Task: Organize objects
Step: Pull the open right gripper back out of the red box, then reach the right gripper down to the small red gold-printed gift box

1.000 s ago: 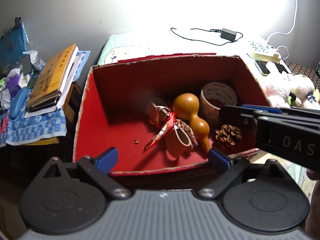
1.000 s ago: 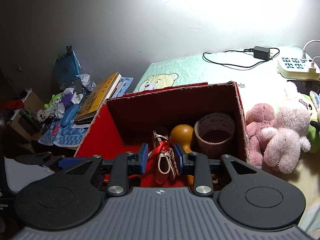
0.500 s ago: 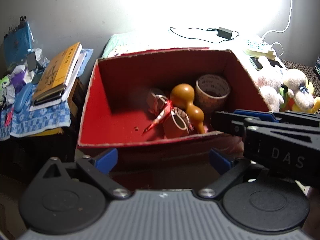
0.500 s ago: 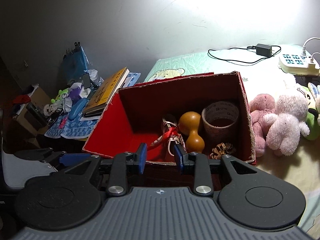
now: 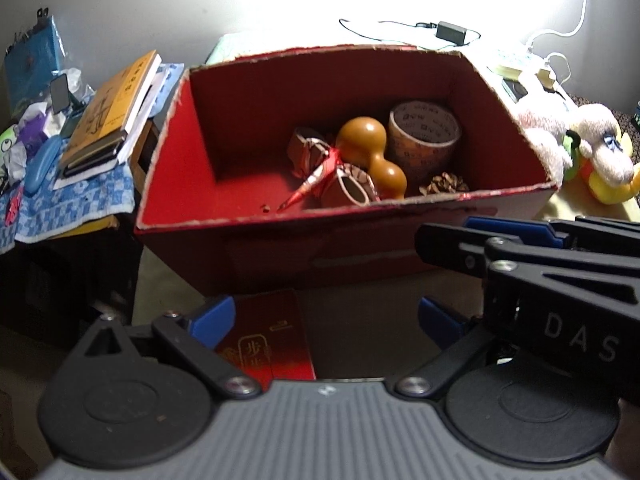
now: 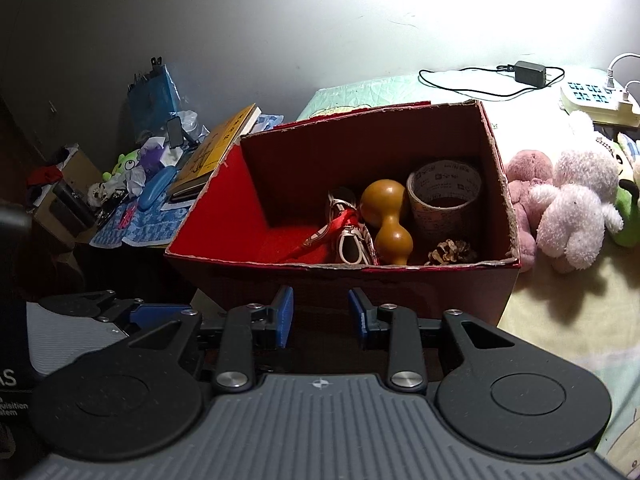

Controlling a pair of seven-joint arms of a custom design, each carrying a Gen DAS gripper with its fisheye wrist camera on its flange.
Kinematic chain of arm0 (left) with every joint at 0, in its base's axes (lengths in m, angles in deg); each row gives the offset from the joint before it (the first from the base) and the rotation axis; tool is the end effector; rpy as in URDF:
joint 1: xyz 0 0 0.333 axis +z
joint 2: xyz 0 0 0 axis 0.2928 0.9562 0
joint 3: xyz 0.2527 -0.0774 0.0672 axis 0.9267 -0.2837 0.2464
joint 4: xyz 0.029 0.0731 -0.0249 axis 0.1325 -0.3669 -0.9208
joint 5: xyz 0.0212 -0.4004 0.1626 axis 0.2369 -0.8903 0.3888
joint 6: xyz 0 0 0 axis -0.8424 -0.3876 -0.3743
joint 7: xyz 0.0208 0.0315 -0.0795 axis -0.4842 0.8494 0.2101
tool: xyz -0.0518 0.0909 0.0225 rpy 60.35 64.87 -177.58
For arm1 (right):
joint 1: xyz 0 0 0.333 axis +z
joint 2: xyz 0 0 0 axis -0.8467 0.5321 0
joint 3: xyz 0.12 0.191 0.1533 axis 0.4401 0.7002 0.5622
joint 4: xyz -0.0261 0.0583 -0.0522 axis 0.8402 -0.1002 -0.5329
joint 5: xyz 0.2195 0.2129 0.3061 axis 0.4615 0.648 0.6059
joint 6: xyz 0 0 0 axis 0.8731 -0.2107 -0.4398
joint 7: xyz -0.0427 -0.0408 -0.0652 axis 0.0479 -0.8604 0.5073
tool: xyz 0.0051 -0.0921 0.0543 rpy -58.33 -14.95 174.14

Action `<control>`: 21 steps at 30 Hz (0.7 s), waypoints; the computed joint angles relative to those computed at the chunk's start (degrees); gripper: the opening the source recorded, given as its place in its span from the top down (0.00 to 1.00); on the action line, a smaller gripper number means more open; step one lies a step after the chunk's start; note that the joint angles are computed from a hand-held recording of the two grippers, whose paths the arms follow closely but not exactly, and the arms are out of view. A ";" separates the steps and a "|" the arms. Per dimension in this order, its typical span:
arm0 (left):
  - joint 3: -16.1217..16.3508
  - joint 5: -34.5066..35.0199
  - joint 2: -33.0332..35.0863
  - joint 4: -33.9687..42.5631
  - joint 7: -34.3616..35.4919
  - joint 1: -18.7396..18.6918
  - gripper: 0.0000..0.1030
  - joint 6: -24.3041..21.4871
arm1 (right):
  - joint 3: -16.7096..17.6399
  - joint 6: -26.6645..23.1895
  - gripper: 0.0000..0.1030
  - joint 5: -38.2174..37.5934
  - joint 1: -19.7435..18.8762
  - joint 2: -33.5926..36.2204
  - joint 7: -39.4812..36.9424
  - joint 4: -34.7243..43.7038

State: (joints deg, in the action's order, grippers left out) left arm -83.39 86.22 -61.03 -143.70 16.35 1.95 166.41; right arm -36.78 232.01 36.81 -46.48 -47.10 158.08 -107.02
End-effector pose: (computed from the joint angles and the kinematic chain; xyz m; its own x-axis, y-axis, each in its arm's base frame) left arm 0.6413 -0.2967 0.5062 -0.0770 -0.9967 -0.0242 -0.8700 0.0791 -0.4866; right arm 0.6662 0.1559 0.4896 0.1686 -0.9193 -0.3556 -0.7557 0.1110 -0.6454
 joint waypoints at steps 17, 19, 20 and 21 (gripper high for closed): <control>-0.48 -2.91 1.34 -0.49 1.40 -0.09 0.04 -1.45 | -0.75 -6.09 0.67 -2.08 -0.27 0.11 5.23 -0.65; -0.38 -2.67 0.73 -1.54 1.18 -0.06 0.04 -1.00 | -0.67 -7.44 0.67 -2.18 -0.31 0.77 5.37 0.17; -0.36 -2.82 0.52 -1.86 1.06 0.06 0.04 -0.82 | -0.60 -8.03 0.67 -2.25 -0.31 1.10 5.31 0.59; -0.32 -2.95 0.49 -1.94 0.94 0.17 0.04 -0.78 | -0.50 -8.53 0.67 -2.14 -0.33 1.44 5.15 1.00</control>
